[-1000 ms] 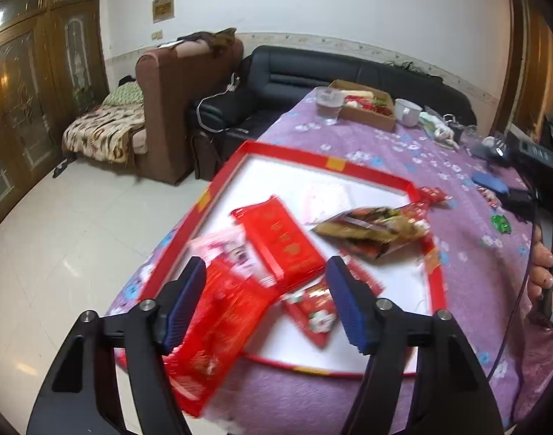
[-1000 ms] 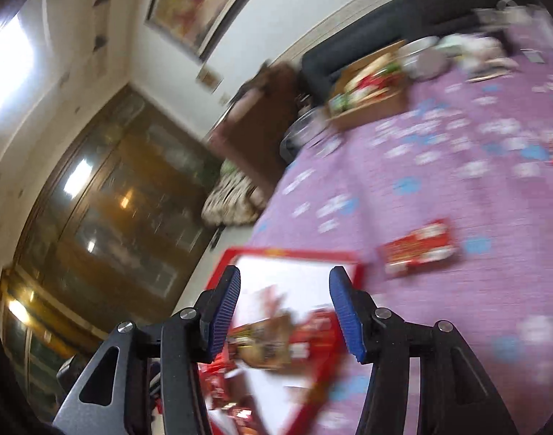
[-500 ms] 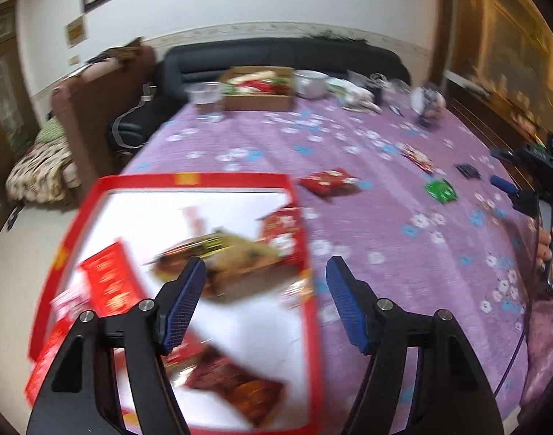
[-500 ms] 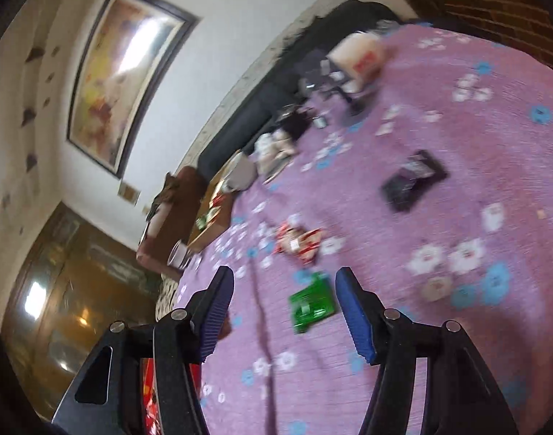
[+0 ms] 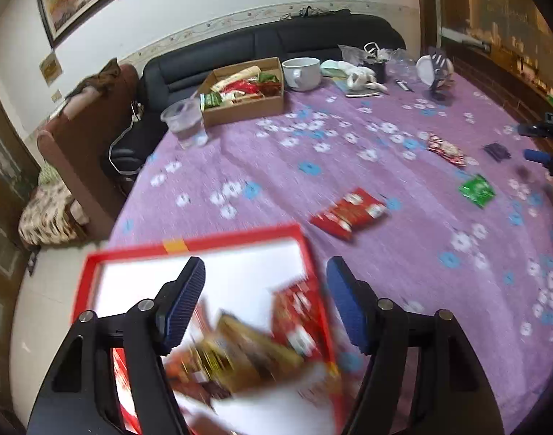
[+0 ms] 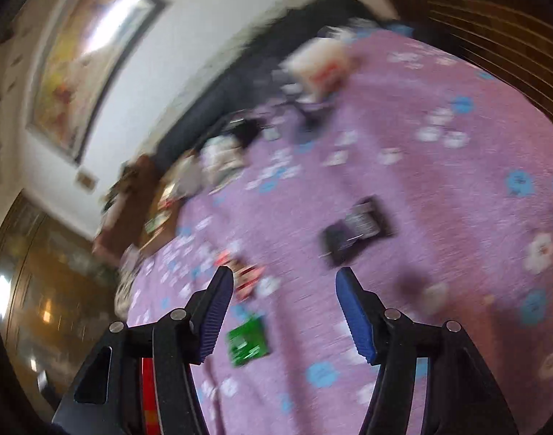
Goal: Organize snacks
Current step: 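Open both grippers to drop the red packs into the box, then grasp the dark purple candy bag with the right gripper while left grasps the red-white candy bag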
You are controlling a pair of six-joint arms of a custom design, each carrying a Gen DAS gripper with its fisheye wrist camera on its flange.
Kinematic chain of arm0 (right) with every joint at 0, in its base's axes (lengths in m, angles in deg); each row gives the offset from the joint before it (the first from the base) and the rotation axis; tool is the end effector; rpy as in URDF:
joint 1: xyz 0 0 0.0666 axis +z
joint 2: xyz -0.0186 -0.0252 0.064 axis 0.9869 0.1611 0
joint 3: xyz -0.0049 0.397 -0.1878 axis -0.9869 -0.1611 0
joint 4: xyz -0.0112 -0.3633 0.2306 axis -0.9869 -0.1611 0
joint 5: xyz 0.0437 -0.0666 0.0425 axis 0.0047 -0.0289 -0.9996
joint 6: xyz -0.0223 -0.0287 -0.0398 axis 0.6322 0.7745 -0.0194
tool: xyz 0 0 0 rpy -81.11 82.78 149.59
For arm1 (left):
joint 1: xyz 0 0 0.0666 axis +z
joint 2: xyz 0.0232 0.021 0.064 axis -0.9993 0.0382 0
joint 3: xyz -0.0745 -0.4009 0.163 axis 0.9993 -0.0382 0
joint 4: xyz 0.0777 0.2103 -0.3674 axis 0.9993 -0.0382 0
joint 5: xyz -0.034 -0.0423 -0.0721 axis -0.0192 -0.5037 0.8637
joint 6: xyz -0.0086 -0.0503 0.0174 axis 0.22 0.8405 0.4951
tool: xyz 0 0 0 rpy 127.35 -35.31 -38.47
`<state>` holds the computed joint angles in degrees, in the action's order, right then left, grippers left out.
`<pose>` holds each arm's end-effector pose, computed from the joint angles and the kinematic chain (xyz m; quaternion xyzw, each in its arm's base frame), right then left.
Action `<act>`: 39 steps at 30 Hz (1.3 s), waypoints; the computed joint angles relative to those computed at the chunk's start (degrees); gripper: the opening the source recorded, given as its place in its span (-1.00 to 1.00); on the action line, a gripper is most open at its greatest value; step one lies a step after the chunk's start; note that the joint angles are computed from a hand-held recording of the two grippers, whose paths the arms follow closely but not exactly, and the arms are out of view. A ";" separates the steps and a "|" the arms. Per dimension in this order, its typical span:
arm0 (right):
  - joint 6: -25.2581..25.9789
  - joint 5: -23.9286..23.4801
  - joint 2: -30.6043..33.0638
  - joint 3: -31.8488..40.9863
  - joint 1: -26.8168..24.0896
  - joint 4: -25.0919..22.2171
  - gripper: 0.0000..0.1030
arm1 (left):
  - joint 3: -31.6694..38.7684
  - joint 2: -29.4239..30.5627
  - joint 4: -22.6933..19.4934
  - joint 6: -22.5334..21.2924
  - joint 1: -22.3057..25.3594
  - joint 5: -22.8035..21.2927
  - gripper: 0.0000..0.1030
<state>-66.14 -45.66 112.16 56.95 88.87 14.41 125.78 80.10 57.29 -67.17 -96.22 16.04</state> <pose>0.4694 0.0649 0.3344 0.3884 0.8151 0.2148 0.3724 0.5926 -0.0914 0.3720 0.2840 0.8844 0.0116 0.3703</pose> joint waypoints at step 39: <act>15.30 25.27 18.39 18.20 2.49 -21.65 -0.37 | 22.60 18.78 -25.46 -14.60 -6.29 4.14 -0.26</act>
<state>-50.84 -20.39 130.56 75.15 91.37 -7.24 148.38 98.88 31.83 -81.77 -102.51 20.18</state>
